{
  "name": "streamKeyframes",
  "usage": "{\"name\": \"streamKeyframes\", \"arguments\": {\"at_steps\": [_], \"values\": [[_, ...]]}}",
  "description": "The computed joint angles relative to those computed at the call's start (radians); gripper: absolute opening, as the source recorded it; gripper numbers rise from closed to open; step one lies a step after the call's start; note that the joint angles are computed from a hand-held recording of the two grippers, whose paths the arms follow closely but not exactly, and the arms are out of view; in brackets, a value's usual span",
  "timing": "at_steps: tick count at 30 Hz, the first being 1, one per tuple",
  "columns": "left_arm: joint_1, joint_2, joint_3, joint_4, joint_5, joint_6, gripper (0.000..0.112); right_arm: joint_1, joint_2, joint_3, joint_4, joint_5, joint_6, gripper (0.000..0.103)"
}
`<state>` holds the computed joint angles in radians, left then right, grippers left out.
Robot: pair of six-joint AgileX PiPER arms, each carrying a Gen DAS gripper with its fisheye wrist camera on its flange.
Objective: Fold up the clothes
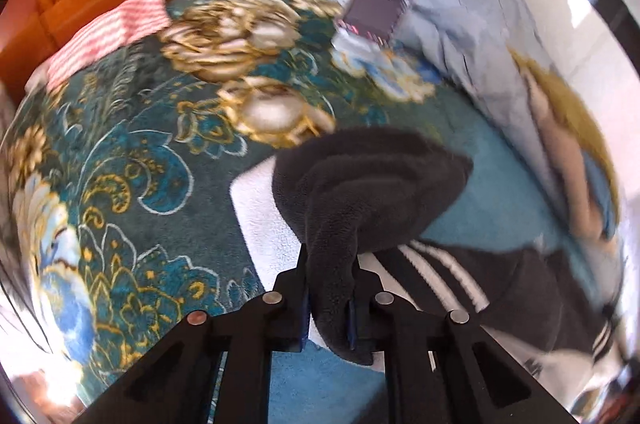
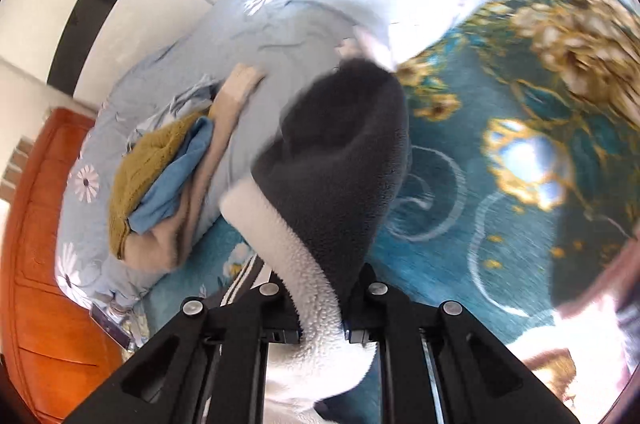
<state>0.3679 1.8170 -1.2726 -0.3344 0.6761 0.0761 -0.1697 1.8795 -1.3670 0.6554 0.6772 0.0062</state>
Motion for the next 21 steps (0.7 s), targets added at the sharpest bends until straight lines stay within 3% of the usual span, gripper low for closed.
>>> {"name": "streamKeyframes", "arguments": {"at_steps": [5,10,16,21], "values": [[0.057,-0.026,-0.135,-0.129,0.072,0.093,0.013,-0.039,-0.091,0.103,0.058,-0.018,-0.057,0.013],[0.156,-0.054,-0.218,-0.334,0.150,0.246,0.013,-0.147,-0.298,0.298,0.150,0.020,-0.219,0.013],[0.228,-0.092,0.002,-0.289,0.113,0.330,0.013,-0.237,-0.409,0.467,0.062,0.094,-0.260,0.013],[0.346,-0.129,0.205,-0.284,0.075,0.449,0.014,-0.215,-0.466,0.546,-0.067,0.108,-0.218,0.013]]}}
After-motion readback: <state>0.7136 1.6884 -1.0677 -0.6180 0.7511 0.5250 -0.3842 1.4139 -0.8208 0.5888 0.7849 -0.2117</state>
